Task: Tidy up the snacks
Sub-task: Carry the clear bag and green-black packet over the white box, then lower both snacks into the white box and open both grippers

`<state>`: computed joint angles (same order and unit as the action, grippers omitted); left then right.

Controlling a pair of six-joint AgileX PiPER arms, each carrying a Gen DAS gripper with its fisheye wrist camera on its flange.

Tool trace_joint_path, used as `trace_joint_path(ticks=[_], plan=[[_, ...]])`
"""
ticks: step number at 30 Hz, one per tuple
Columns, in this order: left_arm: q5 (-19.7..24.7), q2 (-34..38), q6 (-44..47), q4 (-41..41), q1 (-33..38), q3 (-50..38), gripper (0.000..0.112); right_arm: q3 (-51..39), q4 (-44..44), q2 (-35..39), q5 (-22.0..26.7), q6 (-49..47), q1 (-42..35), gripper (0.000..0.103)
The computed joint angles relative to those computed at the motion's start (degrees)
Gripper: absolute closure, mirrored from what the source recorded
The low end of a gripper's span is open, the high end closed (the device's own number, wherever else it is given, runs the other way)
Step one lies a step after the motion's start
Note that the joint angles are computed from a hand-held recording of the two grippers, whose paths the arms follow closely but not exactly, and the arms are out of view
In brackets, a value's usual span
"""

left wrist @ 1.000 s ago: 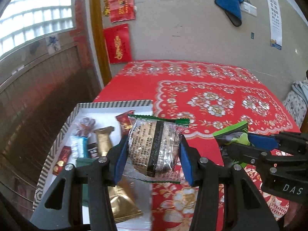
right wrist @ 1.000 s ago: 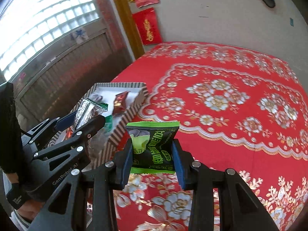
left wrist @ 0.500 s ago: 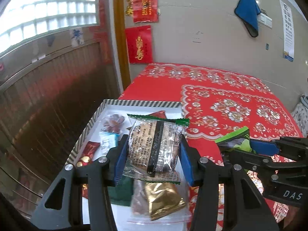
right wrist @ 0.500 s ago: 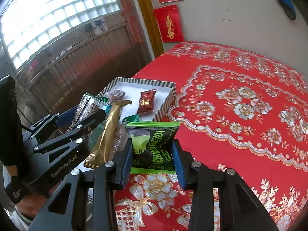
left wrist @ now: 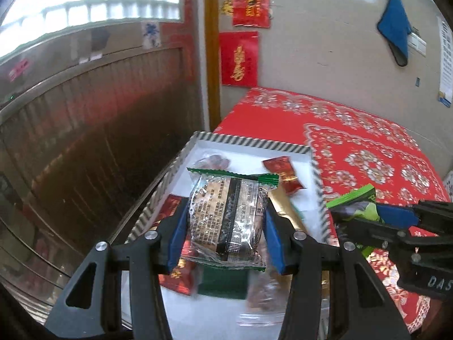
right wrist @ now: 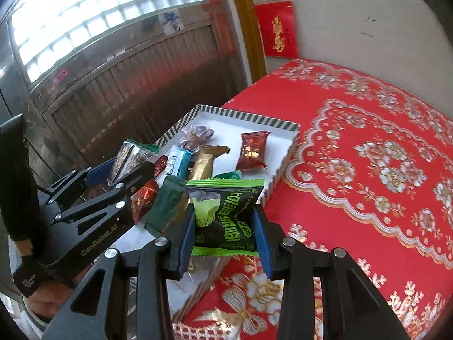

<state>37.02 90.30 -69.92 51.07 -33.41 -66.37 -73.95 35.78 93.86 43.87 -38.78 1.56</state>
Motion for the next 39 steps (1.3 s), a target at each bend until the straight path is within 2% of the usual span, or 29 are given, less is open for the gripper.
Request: trace_joint_path(ticks=[7,14,17,20,29,32,33,34,37,39], plan=[[-1.89,-0.23,-0.78,-0.04,3.28,3.11,0.061,-7.28,-4.06,6.66,-0.74,6.74,2.79,0.065],[-4.06,1.04,-0.43,-0.72,5.26,4.56,0.061,-14.70,-16.67,13.65,-3.28,18.32,6.13,0.065],[-4.55,2.19,-0.28,-0.96,5.80,4.39,0.061,-17.92,-14.88,17.26,-0.47,17.89,5.45,0.065],[-4.99,2.82,-0.12,-1.19,6.25,4.40,0.061,-18.89,-16.31,18.90,-0.19,18.50,6.21,0.065],[-3.01,5.13,-0.87,-1.07,5.41,3.11,0.060,-15.67,-15.15,16.38,-2.39,17.07,6.39,0.054],[-1.99,5.30,-2.85,0.20,4.91,3.03,0.049,-12.29,-15.29,13.50,-5.02,16.30,6.53,0.044],[-1.98,5.14,-3.72,0.84,4.77,3.24,0.040,-10.58,-15.22,12.12,-6.33,15.97,6.58,0.043],[-2.28,4.82,-5.05,2.03,4.56,3.73,0.036,-9.60,-14.63,11.30,-6.88,15.35,6.45,0.043],[-1.60,4.89,-5.73,2.97,3.90,3.73,0.034,-5.90,-10.74,8.35,-8.47,11.89,5.52,0.042],[-2.12,4.64,-5.90,2.62,3.81,4.15,0.033,-1.50,-8.87,5.13,-11.55,9.69,5.16,0.039]])
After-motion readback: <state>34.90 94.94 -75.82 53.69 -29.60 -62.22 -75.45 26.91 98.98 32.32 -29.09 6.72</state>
